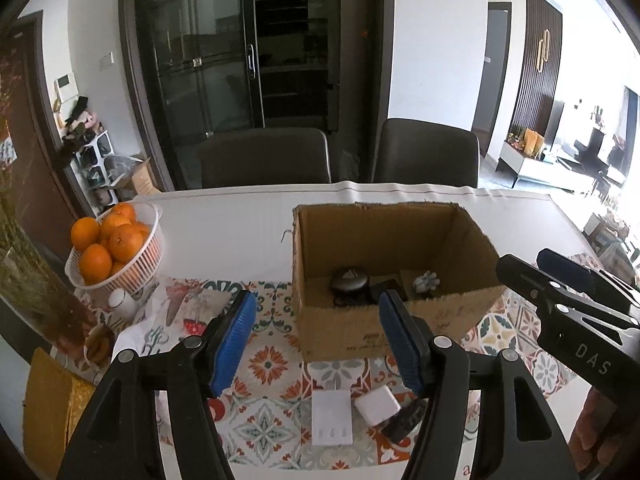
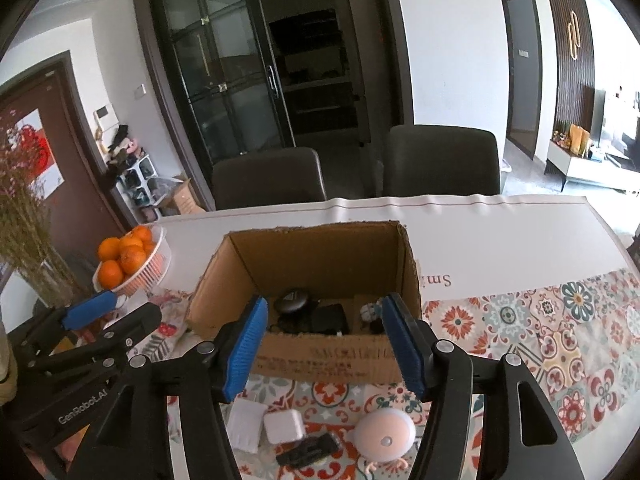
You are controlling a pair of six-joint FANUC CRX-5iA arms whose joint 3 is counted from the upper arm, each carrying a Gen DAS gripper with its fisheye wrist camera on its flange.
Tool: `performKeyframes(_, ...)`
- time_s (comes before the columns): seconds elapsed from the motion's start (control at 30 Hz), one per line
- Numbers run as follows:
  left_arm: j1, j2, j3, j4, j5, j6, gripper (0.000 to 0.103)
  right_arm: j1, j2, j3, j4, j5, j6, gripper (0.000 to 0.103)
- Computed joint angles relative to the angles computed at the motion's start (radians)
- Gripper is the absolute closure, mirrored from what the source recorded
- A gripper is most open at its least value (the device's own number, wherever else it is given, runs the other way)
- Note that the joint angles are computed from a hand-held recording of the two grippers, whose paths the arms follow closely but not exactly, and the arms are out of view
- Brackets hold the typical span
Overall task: Organize rigid objects
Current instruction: 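Withdraw both open tools from the box back over the table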
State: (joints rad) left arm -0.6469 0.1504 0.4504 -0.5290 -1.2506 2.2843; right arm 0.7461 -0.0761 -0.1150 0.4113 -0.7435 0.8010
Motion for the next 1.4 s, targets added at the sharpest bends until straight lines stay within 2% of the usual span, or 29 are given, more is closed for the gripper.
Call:
performKeyframes(0.27, -0.041, -0.045, -0.073, -0.039, 0.004, 0.059, 0.040, 0.042, -0.068, -0.119, 0.126, 0.040, -0.109, 0.038)
performKeyframes(0.43, -0.052, -0.072, -0.125, -0.029, 0.018, 0.088, 0.040, 0.072, -0.123, -0.224, 0.276, 0.087, -0.228, 0.033)
performKeyframes(0.57, -0.078, -0.084, -0.155, -0.053, 0.004, 0.123, 0.040, 0.091, -0.148, -0.277, 0.348, 0.099, -0.277, 0.032)
performKeyframes(0.73, -0.104, -0.096, -0.186, -0.071, -0.017, 0.162, 0.040, 0.118, -0.160, -0.299, 0.317, 0.076, -0.251, 0.032)
performKeyframes(1.1, -0.122, -0.124, -0.269, -0.061, 0.011, 0.212, 0.040, 0.148, -0.179, -0.329, 0.192, 0.048, -0.176, 0.032)
performKeyframes(1.4, -0.103, -0.132, -0.327, -0.009, 0.048, 0.218, 0.040, 0.162, -0.174, -0.342, 0.111, 0.030, -0.137, 0.032)
